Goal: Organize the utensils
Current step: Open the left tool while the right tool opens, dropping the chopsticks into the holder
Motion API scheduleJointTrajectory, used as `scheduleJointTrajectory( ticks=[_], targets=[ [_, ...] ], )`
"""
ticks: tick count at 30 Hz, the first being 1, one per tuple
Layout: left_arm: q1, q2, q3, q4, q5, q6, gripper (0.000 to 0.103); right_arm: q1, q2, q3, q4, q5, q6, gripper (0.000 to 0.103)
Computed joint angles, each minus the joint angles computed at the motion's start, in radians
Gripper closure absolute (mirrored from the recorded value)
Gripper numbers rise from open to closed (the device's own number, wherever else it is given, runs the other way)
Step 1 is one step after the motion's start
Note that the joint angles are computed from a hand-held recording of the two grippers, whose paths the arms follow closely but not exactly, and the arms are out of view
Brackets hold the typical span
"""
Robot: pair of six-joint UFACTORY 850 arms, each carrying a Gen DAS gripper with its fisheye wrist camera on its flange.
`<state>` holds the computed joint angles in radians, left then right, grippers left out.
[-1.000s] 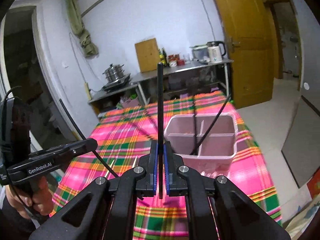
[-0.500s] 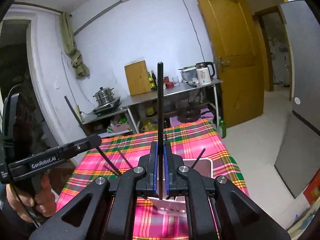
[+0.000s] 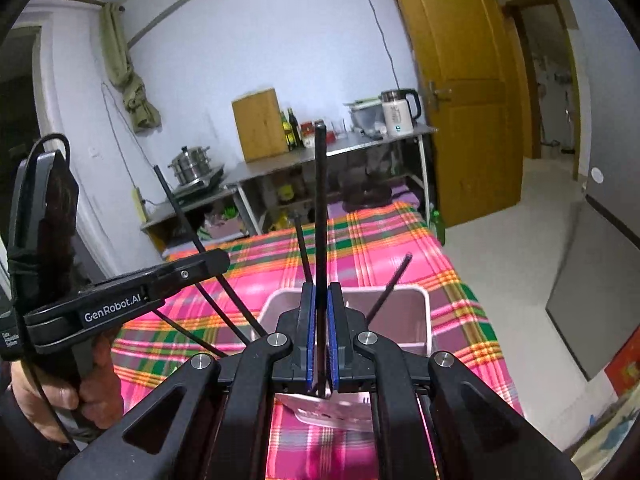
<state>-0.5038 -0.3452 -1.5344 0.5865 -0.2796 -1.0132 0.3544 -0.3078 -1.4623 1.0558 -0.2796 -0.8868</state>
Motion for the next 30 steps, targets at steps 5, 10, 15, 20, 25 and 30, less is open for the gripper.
scheduleJointTrajectory(
  ticks=[5, 10, 15, 20, 25, 30],
  targets=[
    [0.005, -0.020, -0.002, -0.077, -0.006, 0.066, 0.097, -0.003, -0.018, 0.006, -0.042, -0.023, 0.046, 0.098],
    [0.001, -0.018, 0.008, -0.083, 0.003, 0.078, 0.094, -0.007, -0.029, 0.007, -0.060, -0.037, 0.067, 0.097],
    [-0.005, 0.004, 0.026, -0.012, 0.021, 0.015, 0.078, -0.011, -0.030, 0.004, -0.101, -0.045, 0.104, 0.092],
    [-0.014, 0.041, 0.053, 0.130, 0.018, -0.124, 0.075, -0.009, 0.000, 0.029, -0.077, -0.020, 0.071, 0.092],
    [-0.020, 0.087, 0.100, 0.252, 0.013, -0.259, 0.071, -0.011, 0.034, 0.057, -0.050, -0.013, 0.050, 0.091],
    [-0.036, 0.150, 0.178, 0.391, 0.003, -0.415, 0.071, -0.009, 0.074, 0.095, 0.018, -0.006, -0.018, 0.091]
  ],
)
